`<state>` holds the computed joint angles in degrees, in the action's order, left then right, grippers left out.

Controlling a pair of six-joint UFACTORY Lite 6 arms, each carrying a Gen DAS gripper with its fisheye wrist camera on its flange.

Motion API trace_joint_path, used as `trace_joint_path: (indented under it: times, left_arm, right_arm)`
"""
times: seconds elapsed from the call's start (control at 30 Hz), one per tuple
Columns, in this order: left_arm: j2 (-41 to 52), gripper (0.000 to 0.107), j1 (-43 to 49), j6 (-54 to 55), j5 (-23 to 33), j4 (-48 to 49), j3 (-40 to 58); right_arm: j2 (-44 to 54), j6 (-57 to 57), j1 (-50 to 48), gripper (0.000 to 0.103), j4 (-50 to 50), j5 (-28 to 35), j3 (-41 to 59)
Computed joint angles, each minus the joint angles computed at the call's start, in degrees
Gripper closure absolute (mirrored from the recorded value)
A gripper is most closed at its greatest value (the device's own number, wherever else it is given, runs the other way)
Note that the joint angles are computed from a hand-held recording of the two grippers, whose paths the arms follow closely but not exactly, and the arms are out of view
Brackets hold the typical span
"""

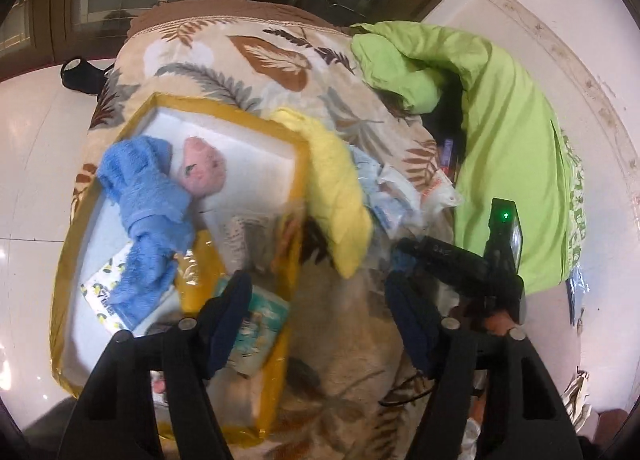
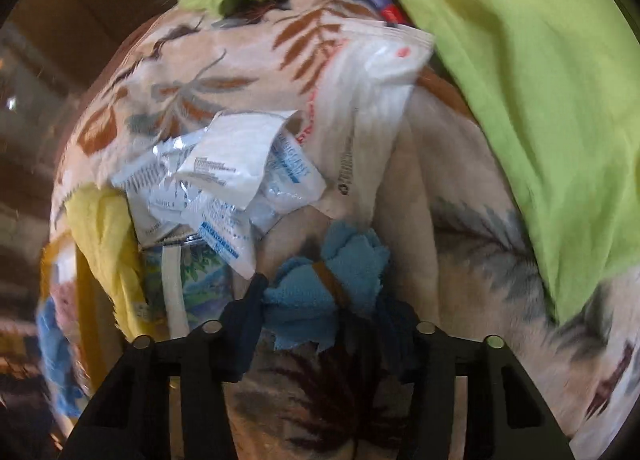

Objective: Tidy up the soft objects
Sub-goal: 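Grasp the yellow towel with the left tool while the right tool grasps the blue knotted cloth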

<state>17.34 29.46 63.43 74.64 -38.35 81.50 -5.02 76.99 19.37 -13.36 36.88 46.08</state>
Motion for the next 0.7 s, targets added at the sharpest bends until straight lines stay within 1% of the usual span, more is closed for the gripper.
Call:
trace_joint_path:
  times: [0.03,0.07,0.1,0.13,0.17,0.2,0.23,0.3,0.33,0.37,0.4,0.43,0.47,0.53,0.57,0.6,0.63,0.67,0.7]
  left_arm:
    - [-1.37,0.033,-0.81,0.23,-2.06,-1.01,-2.07]
    - [-2.40,0.033,-1.75,0.55,-4.21,-2.02,-4.11]
    - [-3.33,0.033,-3.79,1.08,-7.13,-2.30,-6.40]
    - [-5.10,0.033,-6.60,1.90,-11.49,-2.72,-9.74]
    - [-6.27,0.033,-7.81,3.19,-13.91,-3.85,-11.69]
    - [-8.45,0.033,-9.44,5.22,-17.71,-5.38,-14.71]
    - [-11.39,0.033,-12.21,7.15,-23.10,-5.95,-18.37]
    - [-12.64,0.033,-15.99,5.91,-28.94,-5.20,-20.32]
    - [-11.62,0.033,-17.62,1.97,-30.80,-3.99,-19.59]
    - [-9.92,0.033,-18.64,-2.53,-30.88,-2.24,-17.83]
    - [-7.75,0.033,-19.77,-6.96,-29.72,-0.84,-15.38]
    - [-5.59,0.033,-21.59,-10.37,-29.13,0.46,-12.83]
    - [-4.56,0.033,-23.34,-12.79,-29.76,2.02,-11.55]
    - [-0.56,0.033,-28.38,-16.26,-31.29,4.69,-7.87]
    - [0.11,0.034,-30.47,-18.21,-33.04,6.48,-7.35]
    - [2.93,0.041,-33.40,-22.49,-37.19,10.67,-5.42]
    - [4.97,0.056,-35.17,-27.81,-39.17,15.37,-3.83]
    - [8.07,0.064,-36.33,-33.63,-39.35,19.97,-0.83]
    - [11.75,0.068,-36.65,-37.99,-37.95,22.60,2.80]
  right_arm:
    - [-0.88,-1.14,-0.96,0.053,1.19,-1.14,-0.93]
    - [-1.44,-3.60,-1.89,0.056,2.21,-2.80,-1.80]
    - [-1.38,-3.66,-1.40,0.058,1.10,-3.35,-1.96]
    - [-1.68,-2.45,0.14,0.060,-1.71,-4.07,-2.46]
    - [-4.37,-1.76,1.24,0.062,-2.58,-5.33,-4.99]
    - [-7.56,0.01,2.10,0.062,-3.19,-7.70,-7.86]
    - [-12.75,3.35,3.61,0.062,-5.09,-9.79,-11.85]
    - [-20.95,11.02,8.36,0.062,-11.20,-10.09,-17.32]
    - [-23.86,11.54,10.06,0.062,-11.04,-10.00,-19.00]
    - [-26.47,10.70,11.90,0.062,-9.41,-9.63,-20.08]
    - [-28.31,10.98,13.85,0.062,-9.21,-8.41,-20.37]
    - [-29.79,13.01,16.15,0.062,-10.64,-6.80,-20.48]
    - [-31.63,15.12,18.99,0.062,-12.30,-4.84,-20.64]
    - [-32.00,19.51,22.67,0.062,-16.10,-2.25,-20.11]
    - [-32.94,21.68,23.85,0.062,-17.19,-1.32,-20.64]
    - [-33.70,23.15,24.68,0.062,-17.36,-2.19,-21.41]
    - [-34.41,23.05,24.65,0.062,-16.90,-3.44,-22.57]
    - [-33.29,23.13,25.12,0.062,-16.69,-3.41,-22.47]
    - [-32.84,22.30,25.43,0.062,-15.79,-3.17,-22.57]
